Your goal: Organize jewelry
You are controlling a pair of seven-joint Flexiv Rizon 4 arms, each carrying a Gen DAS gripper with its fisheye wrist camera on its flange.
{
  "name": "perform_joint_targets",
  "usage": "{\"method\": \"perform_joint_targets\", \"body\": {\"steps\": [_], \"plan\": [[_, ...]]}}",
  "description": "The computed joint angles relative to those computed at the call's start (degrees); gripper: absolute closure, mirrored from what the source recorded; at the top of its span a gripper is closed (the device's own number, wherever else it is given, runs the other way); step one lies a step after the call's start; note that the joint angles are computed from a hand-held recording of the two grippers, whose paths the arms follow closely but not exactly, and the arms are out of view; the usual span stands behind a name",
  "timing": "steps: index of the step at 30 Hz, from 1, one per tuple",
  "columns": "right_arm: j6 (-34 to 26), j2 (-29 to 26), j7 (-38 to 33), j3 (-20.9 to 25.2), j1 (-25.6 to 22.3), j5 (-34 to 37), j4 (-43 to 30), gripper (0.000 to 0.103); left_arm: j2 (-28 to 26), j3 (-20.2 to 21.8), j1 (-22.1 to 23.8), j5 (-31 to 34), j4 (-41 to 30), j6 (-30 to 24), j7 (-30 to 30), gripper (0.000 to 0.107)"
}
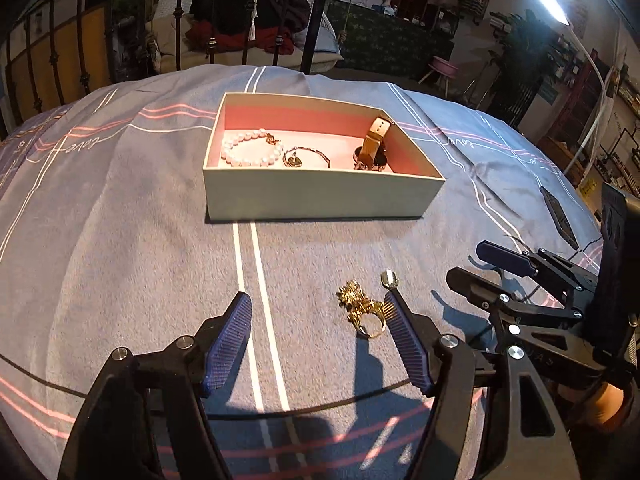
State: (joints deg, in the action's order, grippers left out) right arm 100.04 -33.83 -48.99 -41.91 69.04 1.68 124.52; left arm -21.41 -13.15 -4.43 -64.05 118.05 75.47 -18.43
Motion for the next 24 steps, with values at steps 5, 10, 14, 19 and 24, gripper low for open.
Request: {"method": "perform_joint_targets", "body": {"steps": [5,10,14,19,24], "plan": [[-0.1,-0.2,-0.2,0.0,0.3,-0.3,0.2,0.046,0.2,-0.2,-1.0,1.0,0.9,-0.2,-0.3,0.043],[-0.2,-0.2,-0.6,1.0,-0.3,-0.5,-0.1,0.046,-1.0,0.3,-1.8,4.9,0.3,0.6,-3.4,0.052],[-0.1,-0.4,-0.7,1.2,-0.3,-0.5,-0.1,0.046,-1.8,-0.3,-0.9,7.9,-0.1,0.7,-5.8,0.054],[-0.1,-0.4,-0.6,1.7,-0.8,-0.5,-0.2,0.046,-2.2,-1.5,0.4,9.5,-0.2,1.2,-6.8,0.057],[0.2,-0.5,-0.5,2.2,-1.2,-0.4,-0.4,0.046,-2.6,-2.6,1.3,10.6,-0.3,2.3,-7.3,0.059]]}}
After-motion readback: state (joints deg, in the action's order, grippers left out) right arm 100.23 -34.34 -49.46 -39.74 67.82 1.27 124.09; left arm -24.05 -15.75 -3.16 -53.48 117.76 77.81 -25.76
